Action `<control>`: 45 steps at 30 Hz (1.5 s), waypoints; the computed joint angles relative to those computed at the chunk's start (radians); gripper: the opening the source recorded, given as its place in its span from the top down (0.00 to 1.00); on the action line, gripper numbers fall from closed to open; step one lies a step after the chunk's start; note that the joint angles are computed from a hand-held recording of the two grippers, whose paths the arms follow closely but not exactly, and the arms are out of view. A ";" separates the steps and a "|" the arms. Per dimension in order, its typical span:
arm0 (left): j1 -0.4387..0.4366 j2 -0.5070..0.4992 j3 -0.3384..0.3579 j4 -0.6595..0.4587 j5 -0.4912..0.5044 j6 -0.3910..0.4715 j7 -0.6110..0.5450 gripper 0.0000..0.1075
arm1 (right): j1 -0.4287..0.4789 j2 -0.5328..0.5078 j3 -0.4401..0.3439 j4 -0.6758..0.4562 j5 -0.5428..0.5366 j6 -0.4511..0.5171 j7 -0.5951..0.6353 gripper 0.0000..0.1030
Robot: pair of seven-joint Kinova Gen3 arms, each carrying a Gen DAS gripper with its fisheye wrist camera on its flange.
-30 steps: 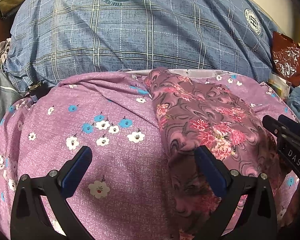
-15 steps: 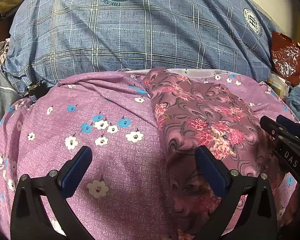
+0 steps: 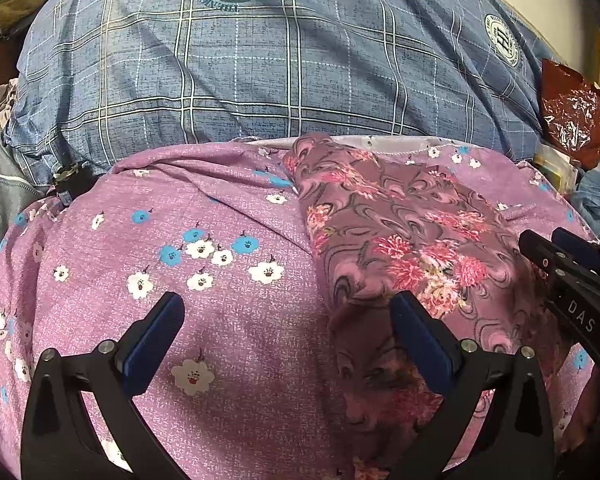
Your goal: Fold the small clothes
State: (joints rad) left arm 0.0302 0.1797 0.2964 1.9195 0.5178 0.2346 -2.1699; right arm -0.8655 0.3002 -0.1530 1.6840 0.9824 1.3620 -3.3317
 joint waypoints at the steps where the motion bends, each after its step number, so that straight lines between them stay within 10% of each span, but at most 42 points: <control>1: 0.002 0.000 -0.001 0.000 -0.001 0.000 0.001 0.04 | 0.000 0.000 -0.001 0.000 0.000 0.001 0.001 0.53; 13: 0.060 0.008 -0.047 -0.010 -0.090 0.010 0.083 0.04 | 0.109 0.009 -0.134 -0.003 0.014 0.028 -0.010 0.53; 19: 0.079 0.029 -0.066 -0.039 -0.156 0.062 0.152 0.04 | 0.191 -0.013 -0.121 0.021 -0.102 -0.124 0.043 0.50; 26: -0.075 0.001 0.060 -0.004 0.040 0.014 -0.024 0.04 | 0.256 -0.106 -0.111 0.083 -0.071 -0.259 -0.029 0.50; 31: 0.061 0.052 -0.088 -0.069 -0.086 0.093 0.081 0.04 | 0.377 -0.133 -0.072 0.065 -0.145 -0.429 0.020 0.58; 35: 0.013 0.055 -0.035 -0.066 -0.074 0.086 0.046 0.04 | 0.502 0.000 -0.097 -0.022 -0.292 -0.483 0.183 0.60; 41: -0.060 0.032 0.023 -0.041 0.040 0.044 -0.038 0.04 | 0.301 0.002 0.024 -0.076 -0.224 -0.373 0.208 0.58; 45: -0.055 0.009 0.002 -0.018 0.069 0.009 -0.038 0.04 | 0.232 -0.009 -0.028 -0.049 -0.095 -0.310 0.124 0.59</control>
